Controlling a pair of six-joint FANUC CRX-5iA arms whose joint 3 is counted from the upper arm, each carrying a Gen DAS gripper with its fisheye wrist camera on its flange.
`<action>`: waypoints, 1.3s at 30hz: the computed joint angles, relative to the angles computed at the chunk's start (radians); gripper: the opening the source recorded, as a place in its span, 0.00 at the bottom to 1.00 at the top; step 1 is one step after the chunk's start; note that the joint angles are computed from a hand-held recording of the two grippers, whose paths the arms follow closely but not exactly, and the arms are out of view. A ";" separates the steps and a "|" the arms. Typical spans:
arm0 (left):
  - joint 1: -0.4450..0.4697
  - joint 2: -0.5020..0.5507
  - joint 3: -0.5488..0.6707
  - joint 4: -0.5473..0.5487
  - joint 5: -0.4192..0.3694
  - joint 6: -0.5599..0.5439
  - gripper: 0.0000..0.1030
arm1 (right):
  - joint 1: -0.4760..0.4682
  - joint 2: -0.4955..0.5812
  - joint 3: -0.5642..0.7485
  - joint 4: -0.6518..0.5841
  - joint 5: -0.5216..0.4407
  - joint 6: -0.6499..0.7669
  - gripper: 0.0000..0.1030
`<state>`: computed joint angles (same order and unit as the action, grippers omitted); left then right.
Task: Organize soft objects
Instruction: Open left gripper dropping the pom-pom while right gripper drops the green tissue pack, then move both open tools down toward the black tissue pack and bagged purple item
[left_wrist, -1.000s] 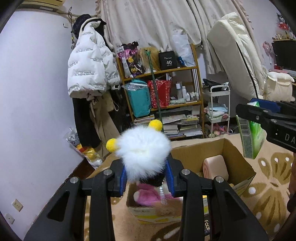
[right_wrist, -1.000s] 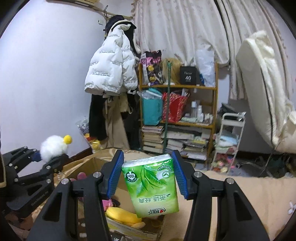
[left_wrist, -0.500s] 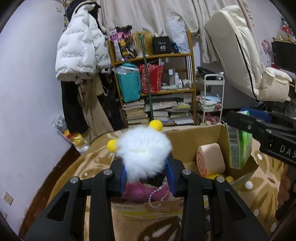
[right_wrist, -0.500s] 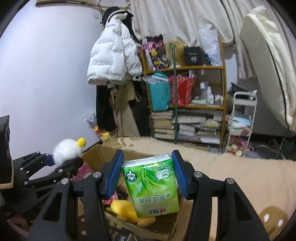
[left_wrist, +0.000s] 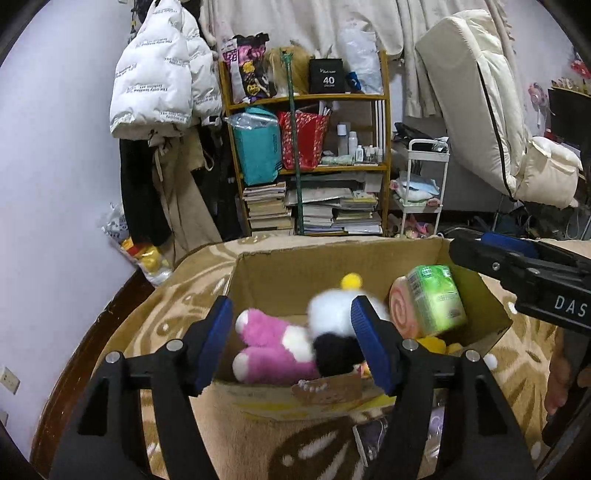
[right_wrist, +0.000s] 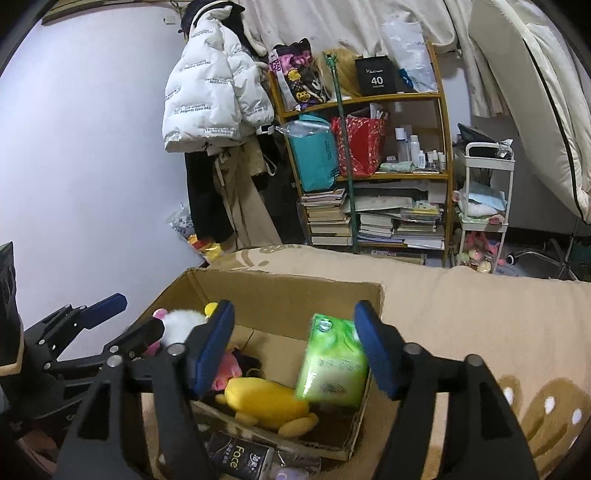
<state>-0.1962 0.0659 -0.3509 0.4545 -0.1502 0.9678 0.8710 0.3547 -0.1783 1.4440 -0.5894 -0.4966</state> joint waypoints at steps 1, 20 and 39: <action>0.002 -0.004 0.003 -0.024 -0.004 0.022 0.64 | 0.006 -0.002 0.001 -0.012 -0.005 0.011 0.70; 0.030 -0.166 -0.068 -0.170 -0.101 0.163 0.91 | 0.120 -0.082 -0.048 -0.067 -0.133 0.013 1.00; 0.046 -0.278 -0.125 -0.186 -0.231 0.151 0.95 | 0.262 -0.125 -0.074 -0.205 -0.237 0.072 1.00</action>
<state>-0.1504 -0.2121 -0.4759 0.2688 -0.3808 1.1183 1.1329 0.2292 -0.2528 1.2389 -0.8267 -0.4251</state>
